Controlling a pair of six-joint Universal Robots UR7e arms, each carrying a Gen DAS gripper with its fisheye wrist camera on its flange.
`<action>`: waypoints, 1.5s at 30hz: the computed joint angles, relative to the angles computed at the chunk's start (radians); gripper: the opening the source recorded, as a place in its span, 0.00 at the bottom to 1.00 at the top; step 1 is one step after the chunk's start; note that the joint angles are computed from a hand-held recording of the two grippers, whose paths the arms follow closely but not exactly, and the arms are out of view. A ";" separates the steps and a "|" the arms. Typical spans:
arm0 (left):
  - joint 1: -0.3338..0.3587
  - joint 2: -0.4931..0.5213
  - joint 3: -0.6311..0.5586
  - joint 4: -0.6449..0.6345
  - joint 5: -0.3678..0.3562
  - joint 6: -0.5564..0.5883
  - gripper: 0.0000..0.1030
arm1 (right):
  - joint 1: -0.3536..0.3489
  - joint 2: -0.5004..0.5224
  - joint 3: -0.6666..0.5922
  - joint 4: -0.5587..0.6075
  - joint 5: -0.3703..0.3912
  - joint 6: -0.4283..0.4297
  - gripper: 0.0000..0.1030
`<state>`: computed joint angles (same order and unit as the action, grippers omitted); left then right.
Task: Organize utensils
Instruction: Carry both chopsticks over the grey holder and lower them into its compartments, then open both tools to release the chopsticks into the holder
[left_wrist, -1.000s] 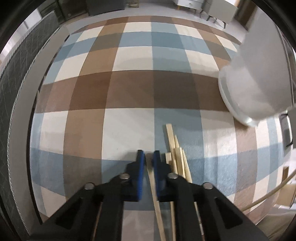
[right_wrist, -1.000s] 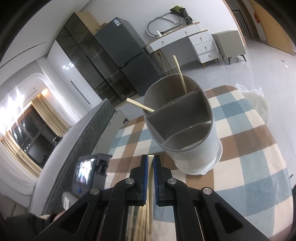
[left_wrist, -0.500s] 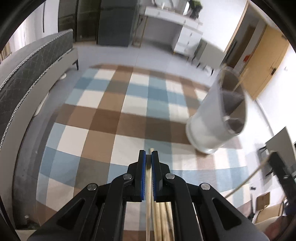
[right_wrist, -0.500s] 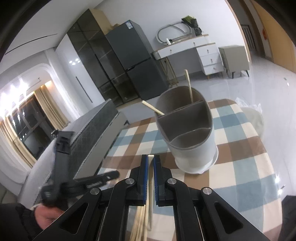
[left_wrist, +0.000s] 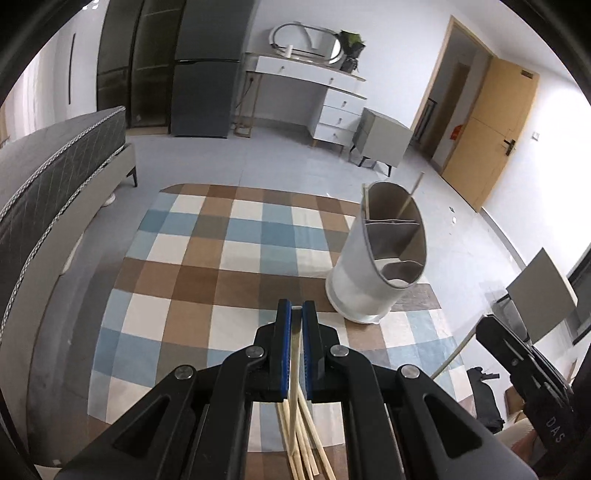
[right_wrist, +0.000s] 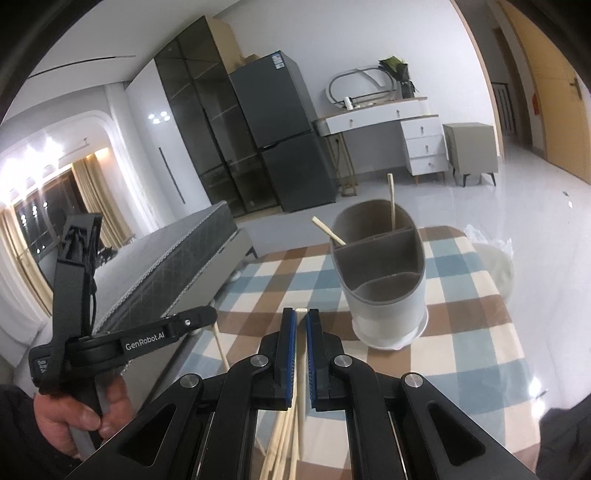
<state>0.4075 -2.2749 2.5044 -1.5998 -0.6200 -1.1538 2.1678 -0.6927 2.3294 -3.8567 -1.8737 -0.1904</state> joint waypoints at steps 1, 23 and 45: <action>0.003 0.009 -0.002 -0.007 -0.001 0.005 0.01 | 0.001 -0.002 0.001 0.000 -0.004 -0.002 0.05; 0.095 0.260 -0.145 -0.451 -0.111 0.413 0.01 | -0.034 -0.132 -0.081 0.086 -0.015 -0.085 0.05; 0.357 0.611 -0.316 -1.074 -0.185 0.919 0.01 | -0.049 0.016 -0.523 0.309 0.054 -0.364 0.05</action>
